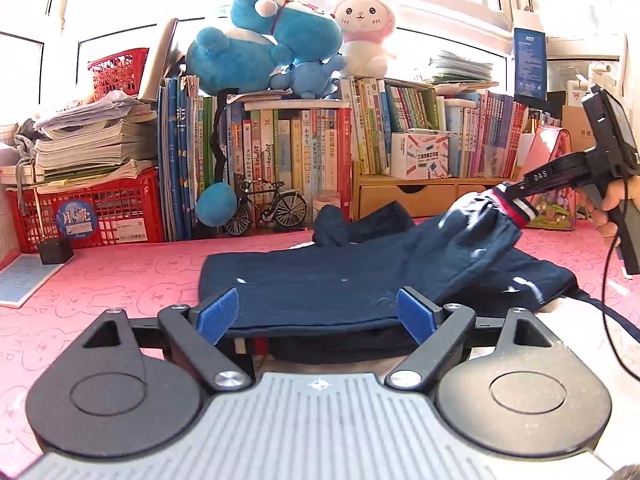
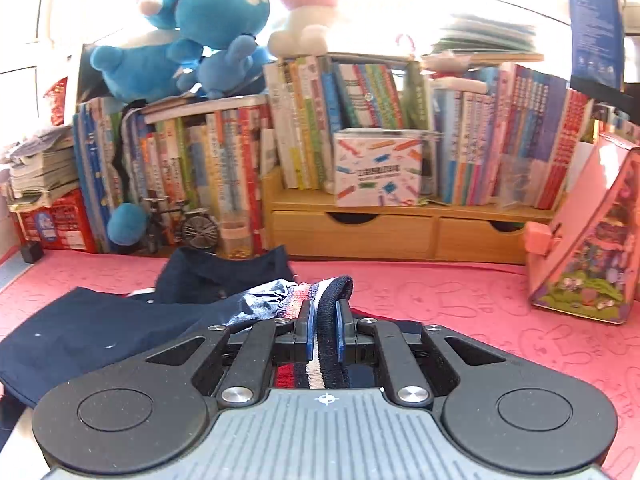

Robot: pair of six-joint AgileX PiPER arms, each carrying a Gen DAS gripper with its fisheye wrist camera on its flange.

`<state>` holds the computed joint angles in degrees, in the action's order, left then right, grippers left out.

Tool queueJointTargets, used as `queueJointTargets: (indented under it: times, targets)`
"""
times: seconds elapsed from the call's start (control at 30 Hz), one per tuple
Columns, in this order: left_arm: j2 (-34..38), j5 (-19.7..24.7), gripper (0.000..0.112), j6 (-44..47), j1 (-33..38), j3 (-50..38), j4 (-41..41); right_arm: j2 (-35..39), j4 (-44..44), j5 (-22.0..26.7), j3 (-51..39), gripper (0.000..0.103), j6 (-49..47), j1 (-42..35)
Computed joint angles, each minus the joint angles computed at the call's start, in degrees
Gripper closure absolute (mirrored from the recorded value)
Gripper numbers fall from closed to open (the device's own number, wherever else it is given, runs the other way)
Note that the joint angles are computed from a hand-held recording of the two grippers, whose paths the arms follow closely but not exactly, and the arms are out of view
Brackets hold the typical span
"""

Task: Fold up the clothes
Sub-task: 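Carry the held sleeve across the jacket front with the right tool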

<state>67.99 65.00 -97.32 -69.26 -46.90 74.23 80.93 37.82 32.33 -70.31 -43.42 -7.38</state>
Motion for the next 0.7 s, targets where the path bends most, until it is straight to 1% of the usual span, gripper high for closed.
queueJointTargets:
  times: [0.07, 0.1, 0.13, 0.23, 0.37, 0.43, 0.53, 0.6, 0.67, 0.7]
  targets:
    - [3.1, 1.9, 0.025, 1.8, 2.6, -2.2, -0.3, 1.8, 2.2, 1.3, 0.0, 0.091, -3.5, -4.1]
    - [4.8, 2.5, 0.025, 2.5, 4.6, -3.3, -1.1, 2.5, 2.7, 1.1, 0.4, 0.091, -4.8, -5.1]
    - [5.8, 2.0, 0.025, 3.4, 6.5, -3.9, -2.0, 3.2, 3.0, 0.5, 0.8, 0.091, -5.8, -5.9]
    - [9.1, 1.3, 0.025, 6.2, 10.8, -5.2, -4.6, 5.3, 3.1, -3.1, 2.9, 0.091, -7.2, -6.4]
    - [12.3, 1.4, 0.025, 9.2, 13.4, -5.1, -8.5, 9.3, 5.4, -1.1, 2.3, 0.091, -7.0, -8.2]
    - [12.9, 0.7, 0.024, 11.2, 14.6, -4.6, -11.3, 9.1, 10.1, 0.4, 3.5, 0.091, -11.1, -9.4]
    - [12.0, 0.2, 0.024, 13.1, 14.2, -3.9, -12.7, 7.5, 17.1, 3.6, 5.9, 0.088, -17.3, -11.3]
    - [11.6, 2.8, 0.026, 12.9, 13.0, -5.3, -12.6, 5.9, 19.8, 5.5, 7.6, 0.088, -21.3, -11.6]
    - [9.1, 3.4, 0.026, 13.1, 11.7, -5.9, -11.1, 3.1, 21.6, 4.2, 10.1, 0.088, -24.9, -10.6]
    - [7.9, 3.6, 0.026, 13.2, 11.1, -6.3, -10.3, 1.3, 21.8, 1.5, 11.5, 0.089, -26.0, -9.6]
